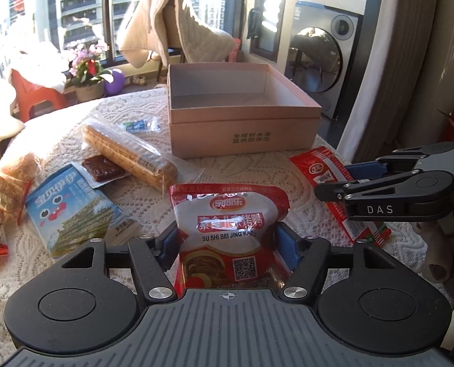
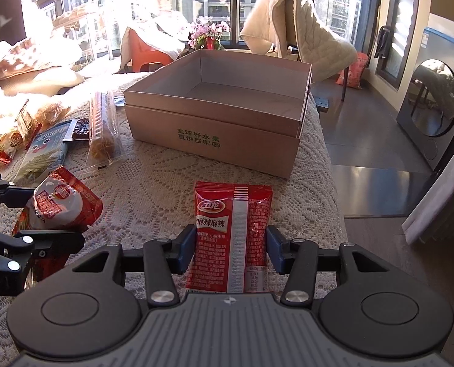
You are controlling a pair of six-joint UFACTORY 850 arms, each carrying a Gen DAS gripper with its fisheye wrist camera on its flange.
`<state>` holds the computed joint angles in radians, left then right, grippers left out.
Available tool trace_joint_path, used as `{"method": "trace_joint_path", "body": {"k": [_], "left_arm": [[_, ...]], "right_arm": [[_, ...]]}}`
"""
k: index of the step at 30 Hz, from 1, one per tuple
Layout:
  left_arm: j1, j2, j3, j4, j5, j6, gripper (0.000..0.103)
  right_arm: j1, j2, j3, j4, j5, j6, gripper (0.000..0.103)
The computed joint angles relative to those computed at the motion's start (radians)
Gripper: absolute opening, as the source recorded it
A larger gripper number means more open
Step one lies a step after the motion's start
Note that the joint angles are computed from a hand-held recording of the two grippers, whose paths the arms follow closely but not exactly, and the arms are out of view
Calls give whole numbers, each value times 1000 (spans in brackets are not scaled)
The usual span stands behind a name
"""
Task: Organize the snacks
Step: 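Lift the red packet toward the pink box with the right tool while the left tool holds the bag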
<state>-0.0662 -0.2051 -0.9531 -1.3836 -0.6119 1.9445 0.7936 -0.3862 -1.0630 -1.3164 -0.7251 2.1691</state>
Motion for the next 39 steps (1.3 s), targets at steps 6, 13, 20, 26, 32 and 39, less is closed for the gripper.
{"method": "trace_joint_path", "body": {"k": [6, 13, 20, 26, 32, 39], "left_arm": [[32, 9, -2, -7, -67, -33, 65], [56, 58, -18, -176, -132, 92, 13], [39, -13, -76, -75, -102, -56, 17], [-44, -71, -118, 72, 23, -77, 22], [-124, -122, -149, 173, 132, -96, 24], [-130, -118, -130, 150, 130, -18, 39]], "right_arm": [[15, 13, 6, -27, -29, 22, 48], [14, 98, 32, -146, -62, 91, 47], [14, 97, 20, -164, -86, 60, 47], [-18, 52, 30, -110, 22, 97, 39], [-34, 47, 44, -172, 33, 165, 38], [-75, -21, -12, -229, 59, 154, 72]]}}
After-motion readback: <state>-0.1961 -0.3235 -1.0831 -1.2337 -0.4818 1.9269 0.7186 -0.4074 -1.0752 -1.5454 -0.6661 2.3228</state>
